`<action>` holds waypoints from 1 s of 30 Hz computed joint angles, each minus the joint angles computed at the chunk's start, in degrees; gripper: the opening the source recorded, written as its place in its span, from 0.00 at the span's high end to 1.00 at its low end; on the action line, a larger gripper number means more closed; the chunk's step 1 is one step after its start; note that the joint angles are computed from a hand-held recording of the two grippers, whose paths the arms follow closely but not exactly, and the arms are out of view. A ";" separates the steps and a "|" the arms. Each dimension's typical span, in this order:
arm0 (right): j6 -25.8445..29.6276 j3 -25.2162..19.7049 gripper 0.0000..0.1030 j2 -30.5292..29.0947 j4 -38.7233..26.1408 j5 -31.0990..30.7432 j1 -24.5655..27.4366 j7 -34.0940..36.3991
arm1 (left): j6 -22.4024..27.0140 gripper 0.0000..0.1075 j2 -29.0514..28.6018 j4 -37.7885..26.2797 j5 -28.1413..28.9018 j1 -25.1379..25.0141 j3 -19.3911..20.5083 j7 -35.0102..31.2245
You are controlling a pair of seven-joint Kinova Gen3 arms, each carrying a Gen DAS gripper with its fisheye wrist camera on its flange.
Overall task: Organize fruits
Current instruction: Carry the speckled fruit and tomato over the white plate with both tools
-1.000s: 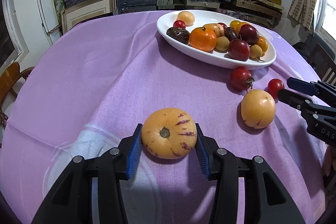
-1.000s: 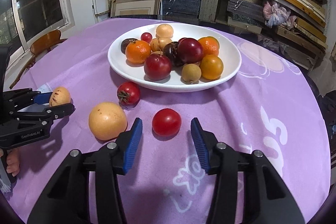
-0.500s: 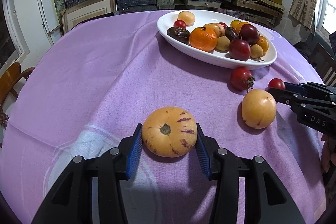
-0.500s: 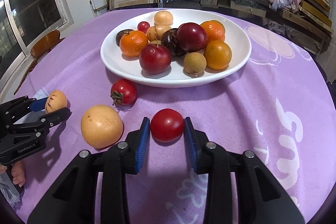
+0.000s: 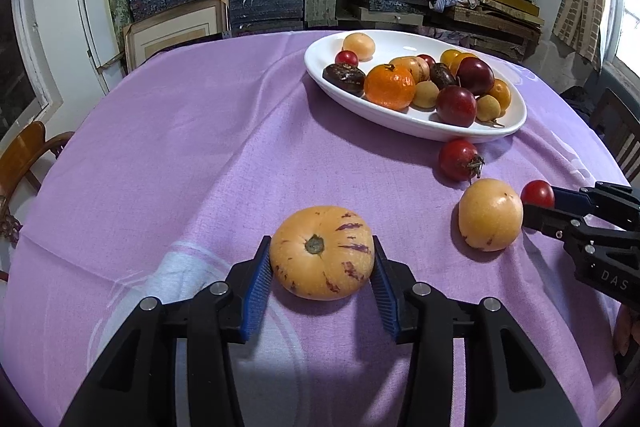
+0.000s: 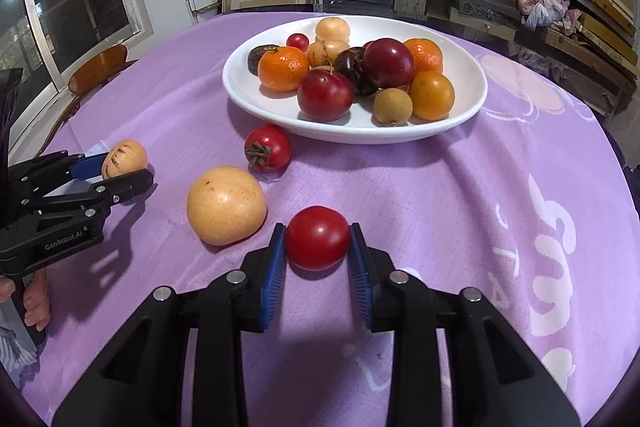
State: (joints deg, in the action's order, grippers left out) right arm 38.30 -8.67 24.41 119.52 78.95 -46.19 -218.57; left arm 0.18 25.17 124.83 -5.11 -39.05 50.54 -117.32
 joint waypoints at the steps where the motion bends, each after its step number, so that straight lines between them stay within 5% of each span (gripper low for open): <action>1: 0.65 -0.16 0.70 -0.14 0.11 -0.01 -0.56 -0.28 | -1.26 0.56 -0.40 0.82 -0.06 -0.41 0.46 -0.01; 6: 5.80 -1.51 0.70 -1.60 1.32 0.51 -3.89 -3.40 | -6.03 0.56 -2.05 3.84 -3.64 -1.60 2.32 2.70; 11: 12.97 -2.26 0.70 -4.75 1.34 0.73 -4.72 -3.72 | 0.83 0.56 -1.78 -3.37 -3.52 1.67 3.32 5.59; 14: 12.81 -1.55 0.70 -5.68 -0.39 0.29 -1.02 -0.57 | 4.43 0.56 -1.20 -9.96 -2.75 9.64 -1.54 7.15; 22: 4.83 1.67 0.70 -5.40 -3.12 4.83 9.31 0.56 | 13.39 0.56 4.78 -27.74 -12.56 30.87 -16.84 22.75; 27: -3.91 3.18 0.70 -2.72 -9.52 1.41 16.86 9.83 | 19.68 0.56 9.15 -38.39 -2.62 43.03 -29.33 16.63; 30: -3.54 1.16 0.70 0.53 -13.89 -2.28 20.07 16.82 | 21.16 0.54 10.62 -41.09 4.31 46.07 -33.38 10.49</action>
State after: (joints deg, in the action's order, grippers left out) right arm 34.76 -7.51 24.94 105.63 76.67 -26.12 -201.75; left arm 21.34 35.80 83.73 -0.80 7.02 17.16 -106.83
